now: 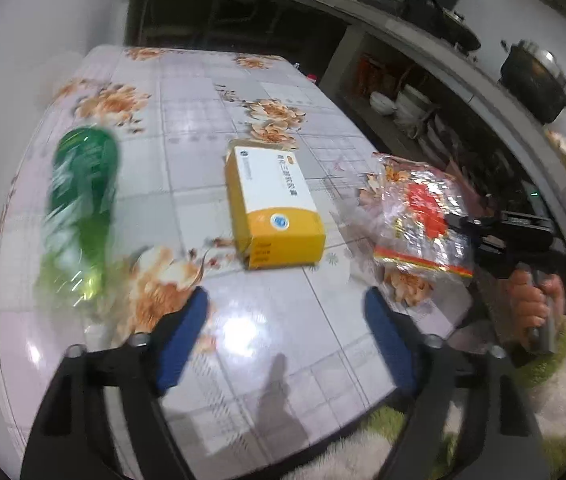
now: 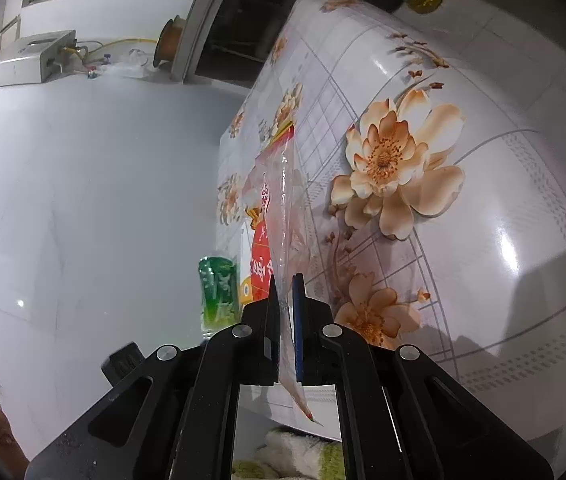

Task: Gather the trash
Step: 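Lower the open left tool onto the yellow-and-white medicine box and grasp it, then carry the medicine box and red-printed bag over the blue basket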

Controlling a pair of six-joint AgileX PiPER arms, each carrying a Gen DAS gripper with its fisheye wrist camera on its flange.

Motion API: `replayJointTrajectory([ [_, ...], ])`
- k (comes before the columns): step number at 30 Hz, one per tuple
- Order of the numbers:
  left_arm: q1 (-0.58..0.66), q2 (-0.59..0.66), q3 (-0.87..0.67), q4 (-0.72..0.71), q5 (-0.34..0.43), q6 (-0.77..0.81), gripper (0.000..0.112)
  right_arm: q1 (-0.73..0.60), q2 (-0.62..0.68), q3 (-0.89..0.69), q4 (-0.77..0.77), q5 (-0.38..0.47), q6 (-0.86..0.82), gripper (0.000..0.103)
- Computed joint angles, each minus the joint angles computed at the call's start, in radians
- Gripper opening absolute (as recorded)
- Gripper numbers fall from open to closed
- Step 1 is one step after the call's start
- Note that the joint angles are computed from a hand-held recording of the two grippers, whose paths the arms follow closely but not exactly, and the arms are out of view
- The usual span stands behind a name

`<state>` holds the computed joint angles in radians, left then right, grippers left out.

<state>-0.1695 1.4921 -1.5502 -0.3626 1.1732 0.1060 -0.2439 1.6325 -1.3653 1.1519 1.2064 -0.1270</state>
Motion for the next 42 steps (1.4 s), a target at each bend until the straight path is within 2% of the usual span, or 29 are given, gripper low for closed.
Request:
replayJointTrajectory([
  [4, -0.099, 0.123, -0.117, 0.16, -0.042, -0.117, 0.091, -0.008, -0.027, 0.015, -0.017, -0.003, -0.006, 0.005],
  [6, -0.109, 0.194, -0.181, 0.165, -0.053, -0.128, 0.094, -0.004, -0.042, 0.014, -0.038, -0.013, -0.003, 0.005],
  [11, -0.147, 0.358, -0.348, 0.249, -0.015, -0.188, 0.094, 0.005, -0.078, -0.001, -0.139, -0.027, 0.031, 0.005],
  [16, -0.163, 0.454, -0.428, 0.29, 0.013, -0.248, 0.094, 0.002, -0.11, 0.014, -0.225, -0.03, 0.043, 0.005],
  [22, -0.162, 0.498, -0.448, 0.29, 0.029, -0.263, 0.094, -0.016, -0.145, 0.054, -0.272, -0.021, 0.019, 0.007],
  [28, -0.167, 0.503, -0.448, 0.29, 0.01, -0.254, 0.094, -0.011, -0.168, 0.085, -0.274, -0.02, 0.003, 0.006],
  [33, -0.17, 0.501, -0.454, 0.294, 0.005, -0.257, 0.078, 0.01, -0.196, 0.078, -0.301, -0.034, 0.005, 0.006],
  [42, -0.145, 0.448, -0.396, 0.183, -0.046, -0.264, 0.072, -0.029, -0.213, 0.123, -0.223, -0.051, -0.049, 0.004],
])
